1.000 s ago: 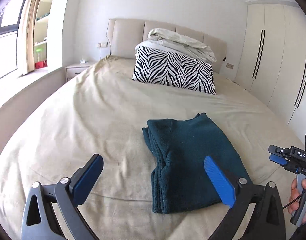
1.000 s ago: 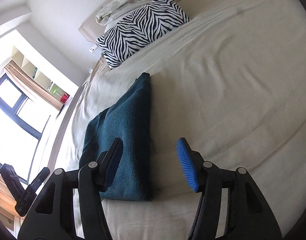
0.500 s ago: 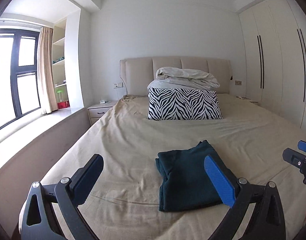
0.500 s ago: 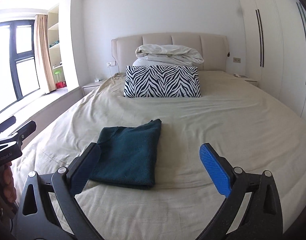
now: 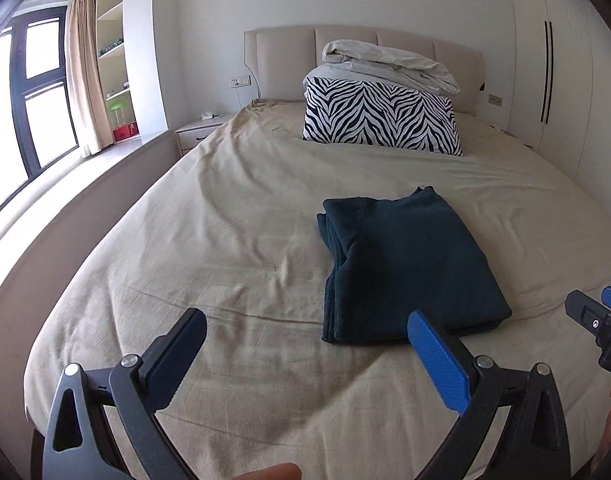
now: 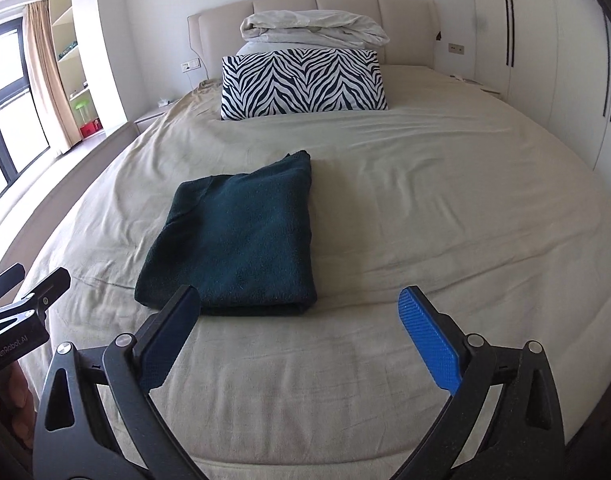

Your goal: Fold small clothes

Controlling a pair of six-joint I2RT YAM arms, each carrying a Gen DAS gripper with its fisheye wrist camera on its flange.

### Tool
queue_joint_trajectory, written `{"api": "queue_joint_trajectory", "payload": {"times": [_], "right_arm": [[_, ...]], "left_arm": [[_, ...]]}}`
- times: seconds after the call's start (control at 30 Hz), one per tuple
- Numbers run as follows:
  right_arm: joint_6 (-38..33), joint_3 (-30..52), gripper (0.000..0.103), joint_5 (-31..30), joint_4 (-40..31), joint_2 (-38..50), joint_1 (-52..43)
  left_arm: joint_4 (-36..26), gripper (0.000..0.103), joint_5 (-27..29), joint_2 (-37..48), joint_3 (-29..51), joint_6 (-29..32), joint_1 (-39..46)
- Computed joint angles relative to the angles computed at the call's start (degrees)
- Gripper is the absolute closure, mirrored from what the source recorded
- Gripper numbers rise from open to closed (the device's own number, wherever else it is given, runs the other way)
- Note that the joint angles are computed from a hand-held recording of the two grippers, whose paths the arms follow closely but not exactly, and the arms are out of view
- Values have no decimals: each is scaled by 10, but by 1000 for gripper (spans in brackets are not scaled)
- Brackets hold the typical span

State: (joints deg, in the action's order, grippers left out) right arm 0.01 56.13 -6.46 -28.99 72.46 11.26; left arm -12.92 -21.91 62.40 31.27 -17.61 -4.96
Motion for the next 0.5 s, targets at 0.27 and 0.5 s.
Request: {"api": "queue_joint_trajectory", "payload": {"times": [0.27, 0.5], "right_arm": [[-11, -3, 2, 0, -2, 0, 6], [-9, 0, 2, -9, -17, -9, 2]], "left_arm": [[-2, 0, 16, 26, 0, -20, 6], [-13, 0, 22, 20, -1, -38, -6]]}}
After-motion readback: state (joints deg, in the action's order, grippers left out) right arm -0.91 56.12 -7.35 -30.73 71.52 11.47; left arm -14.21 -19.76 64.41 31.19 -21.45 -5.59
